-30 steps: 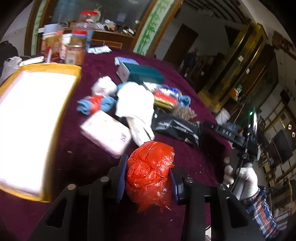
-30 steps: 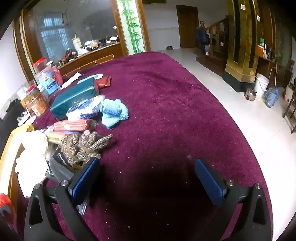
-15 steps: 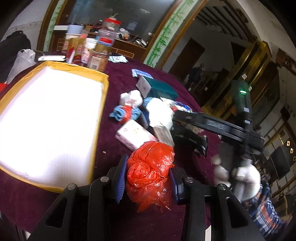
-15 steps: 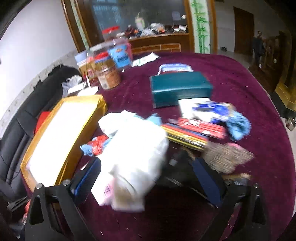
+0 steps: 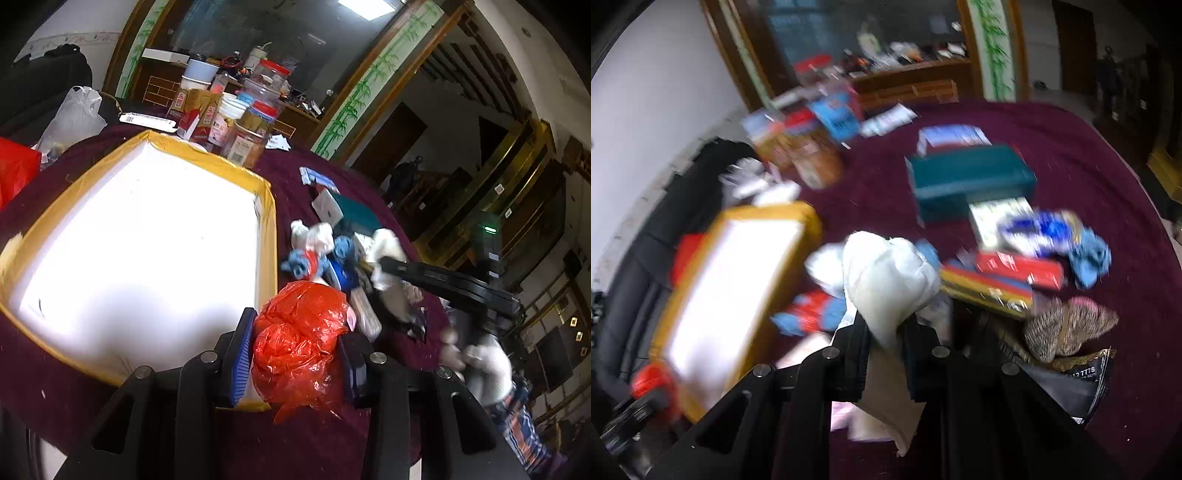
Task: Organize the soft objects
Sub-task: 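Drop red bag into tray with left tool while right tool drops white towel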
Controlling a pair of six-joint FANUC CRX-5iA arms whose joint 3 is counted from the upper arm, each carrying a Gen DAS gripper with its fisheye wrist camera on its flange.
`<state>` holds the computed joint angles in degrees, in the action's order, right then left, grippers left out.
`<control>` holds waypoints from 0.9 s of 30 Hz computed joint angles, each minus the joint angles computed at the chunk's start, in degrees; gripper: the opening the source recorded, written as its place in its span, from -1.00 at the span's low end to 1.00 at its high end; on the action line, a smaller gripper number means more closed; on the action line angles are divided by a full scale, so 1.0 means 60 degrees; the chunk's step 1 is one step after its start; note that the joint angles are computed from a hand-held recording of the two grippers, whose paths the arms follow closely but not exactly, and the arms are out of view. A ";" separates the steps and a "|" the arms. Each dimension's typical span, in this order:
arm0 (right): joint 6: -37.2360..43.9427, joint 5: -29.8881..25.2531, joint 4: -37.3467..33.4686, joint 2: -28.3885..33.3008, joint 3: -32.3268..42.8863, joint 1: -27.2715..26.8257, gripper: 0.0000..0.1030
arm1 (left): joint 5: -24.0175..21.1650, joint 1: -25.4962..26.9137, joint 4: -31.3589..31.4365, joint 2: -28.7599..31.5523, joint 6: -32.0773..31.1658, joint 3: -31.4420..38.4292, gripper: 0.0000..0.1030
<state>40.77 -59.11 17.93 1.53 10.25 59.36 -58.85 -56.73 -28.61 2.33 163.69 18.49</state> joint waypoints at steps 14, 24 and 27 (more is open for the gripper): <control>0.2131 -0.1253 -0.5319 0.4183 0.6309 -0.1186 -0.70 | 0.1210 0.3465 0.3254 0.0415 -0.2241 -0.0328 -0.19; 0.1452 -0.2587 -0.3571 0.5999 0.8264 -0.0826 -0.45 | 0.1554 0.4277 0.3787 0.0874 -0.2029 -0.0688 0.34; 0.1525 -0.2386 -0.3313 0.5846 0.7953 -0.0780 -0.17 | 0.1676 0.4296 0.3889 0.0850 -0.2187 -0.0760 0.37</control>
